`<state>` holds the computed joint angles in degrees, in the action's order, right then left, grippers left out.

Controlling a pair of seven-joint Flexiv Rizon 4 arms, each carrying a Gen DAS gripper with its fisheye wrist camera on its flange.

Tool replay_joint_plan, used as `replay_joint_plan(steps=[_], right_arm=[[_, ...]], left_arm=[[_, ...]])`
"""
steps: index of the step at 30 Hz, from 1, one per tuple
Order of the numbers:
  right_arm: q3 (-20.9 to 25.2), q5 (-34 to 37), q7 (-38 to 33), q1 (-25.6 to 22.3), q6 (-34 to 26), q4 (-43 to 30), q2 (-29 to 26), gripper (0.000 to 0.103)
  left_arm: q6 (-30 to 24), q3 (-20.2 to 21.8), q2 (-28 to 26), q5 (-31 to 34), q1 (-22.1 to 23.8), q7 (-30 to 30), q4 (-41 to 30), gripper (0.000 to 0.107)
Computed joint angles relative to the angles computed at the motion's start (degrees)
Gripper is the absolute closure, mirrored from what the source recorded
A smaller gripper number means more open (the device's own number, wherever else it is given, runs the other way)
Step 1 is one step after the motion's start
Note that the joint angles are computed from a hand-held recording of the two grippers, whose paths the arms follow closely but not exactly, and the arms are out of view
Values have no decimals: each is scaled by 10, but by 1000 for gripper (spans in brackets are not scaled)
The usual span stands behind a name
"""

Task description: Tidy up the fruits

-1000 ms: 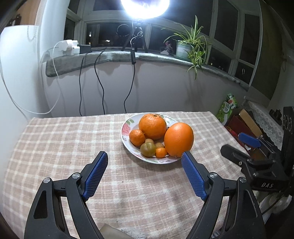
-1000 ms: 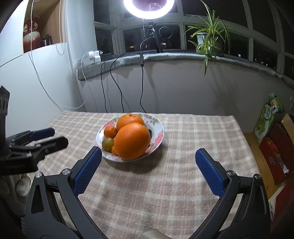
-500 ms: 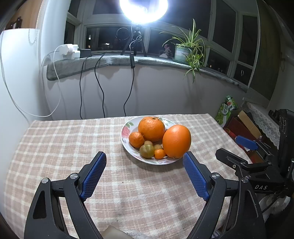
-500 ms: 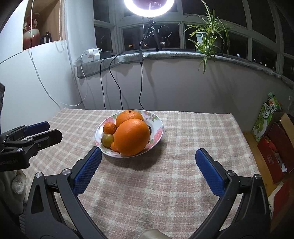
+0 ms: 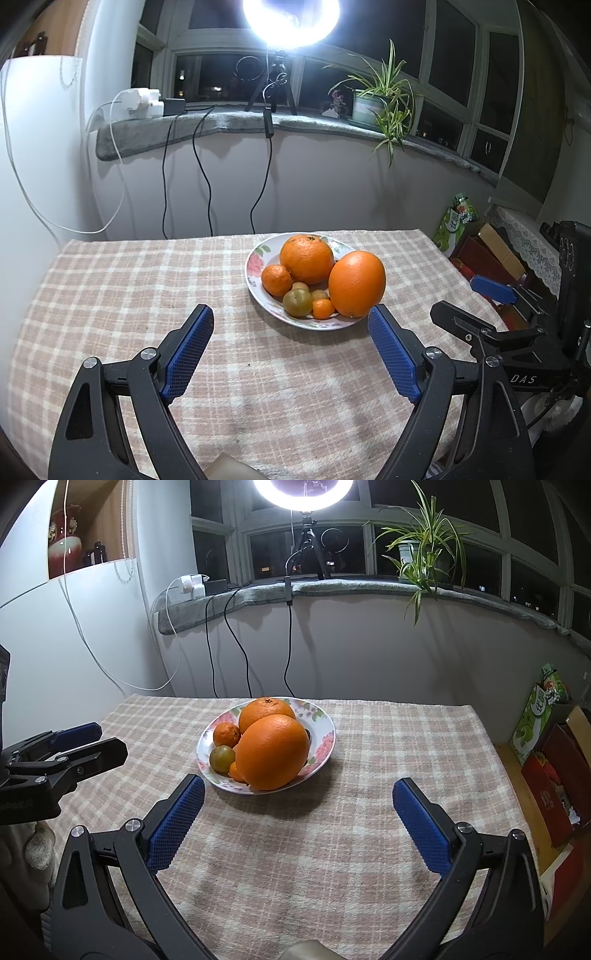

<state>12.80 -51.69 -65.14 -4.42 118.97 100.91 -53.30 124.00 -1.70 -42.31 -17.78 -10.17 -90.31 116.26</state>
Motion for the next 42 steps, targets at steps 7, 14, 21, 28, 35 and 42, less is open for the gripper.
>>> replay_joint_plan(steps=[7,14,21,28,35,42], right_arm=[[0,0,0,2,-4,0,0,0],[2,2,0,2,-4,0,-1,0],[4,0,0,0,-7,1,-1,0],[9,-7,1,-3,-10,-3,-4,0],[11,-8,1,-5,-15,-4,-5,0],[20,-18,2,-12,-22,-8,-10,0]], left_arm=[[1,0,0,0,0,-1,1,21],[1,2,0,-1,-1,-1,1,21],[1,2,0,-1,-2,0,1,21],[3,2,0,-1,-2,2,2,21],[5,2,-1,-1,-1,3,1,21],[18,3,-5,2,-2,6,0,21]])
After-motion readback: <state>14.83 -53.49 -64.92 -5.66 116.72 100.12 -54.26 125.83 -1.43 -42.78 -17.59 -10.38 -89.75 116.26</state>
